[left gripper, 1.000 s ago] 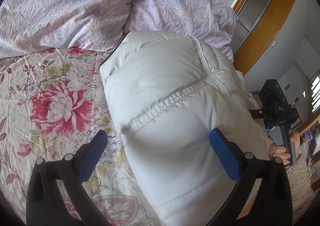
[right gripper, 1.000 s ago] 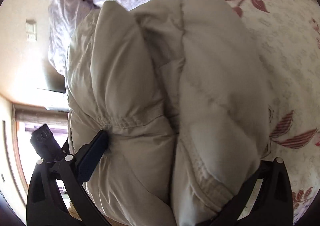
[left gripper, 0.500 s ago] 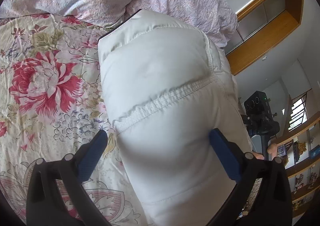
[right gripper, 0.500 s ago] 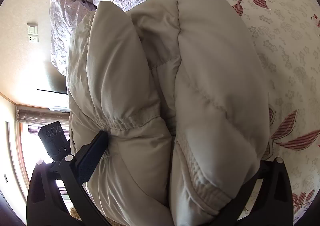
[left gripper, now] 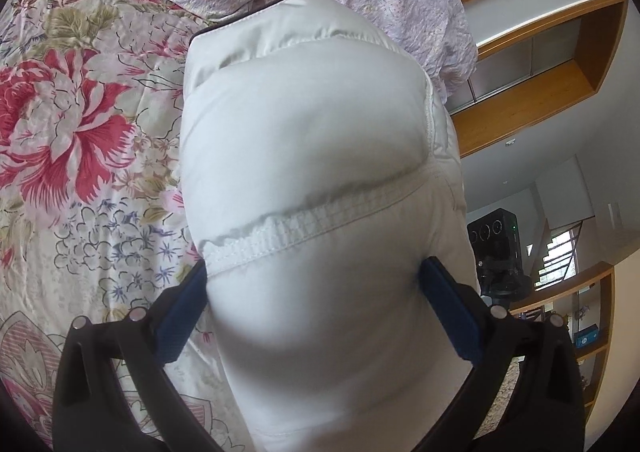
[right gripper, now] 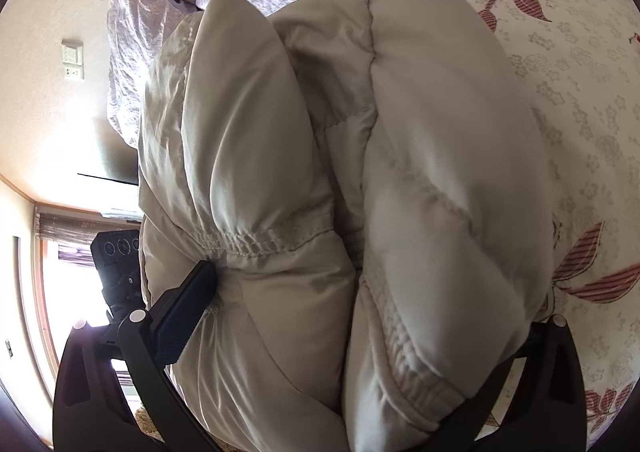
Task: Fold large clothes
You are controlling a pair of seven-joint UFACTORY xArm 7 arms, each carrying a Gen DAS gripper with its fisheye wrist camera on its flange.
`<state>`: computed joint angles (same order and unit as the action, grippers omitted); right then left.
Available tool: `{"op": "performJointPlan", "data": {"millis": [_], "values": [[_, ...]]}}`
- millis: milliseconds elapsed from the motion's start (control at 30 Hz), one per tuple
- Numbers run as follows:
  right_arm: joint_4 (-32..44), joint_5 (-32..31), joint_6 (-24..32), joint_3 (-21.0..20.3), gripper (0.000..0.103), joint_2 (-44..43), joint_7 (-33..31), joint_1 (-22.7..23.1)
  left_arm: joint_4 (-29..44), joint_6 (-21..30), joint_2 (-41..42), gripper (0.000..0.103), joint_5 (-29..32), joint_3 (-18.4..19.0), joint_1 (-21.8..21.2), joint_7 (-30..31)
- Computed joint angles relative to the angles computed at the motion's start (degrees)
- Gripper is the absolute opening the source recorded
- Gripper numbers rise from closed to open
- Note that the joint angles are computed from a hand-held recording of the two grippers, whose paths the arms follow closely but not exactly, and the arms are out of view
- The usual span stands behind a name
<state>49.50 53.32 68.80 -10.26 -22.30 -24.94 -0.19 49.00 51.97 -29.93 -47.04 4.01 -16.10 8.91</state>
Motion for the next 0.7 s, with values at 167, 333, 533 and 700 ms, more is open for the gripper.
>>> {"op": "performJointPlan", "data": {"millis": [167, 333, 533, 700], "values": [[-0.33, 1.00, 0.43, -0.43, 0.102, -0.01, -2.52, 0.22, -0.10, -1.01, 0.33, 0.098, -1.05, 0.22, -0.61, 1.95], [-0.45, 3.27, 0.97, -0.95, 0.102, 0.89, -4.83, 0.12, -1.35, -2.08, -0.82, 0.101, -0.37, -0.48, -0.29, 1.14], [-1.91, 4.71, 3.25, -1.73, 0.102, 0.88, -9.93, -0.96, -1.73, -2.04, -0.89, 0.101, -1.76, 0.53, -1.19, 2.60], [-3.60, 6.55, 3.42, -1.59, 0.102, -0.31, -12.26, -1.57, -2.23, -3.20, -2.31, 0.091, -1.47, -0.24, -1.37, 2.42]]}}
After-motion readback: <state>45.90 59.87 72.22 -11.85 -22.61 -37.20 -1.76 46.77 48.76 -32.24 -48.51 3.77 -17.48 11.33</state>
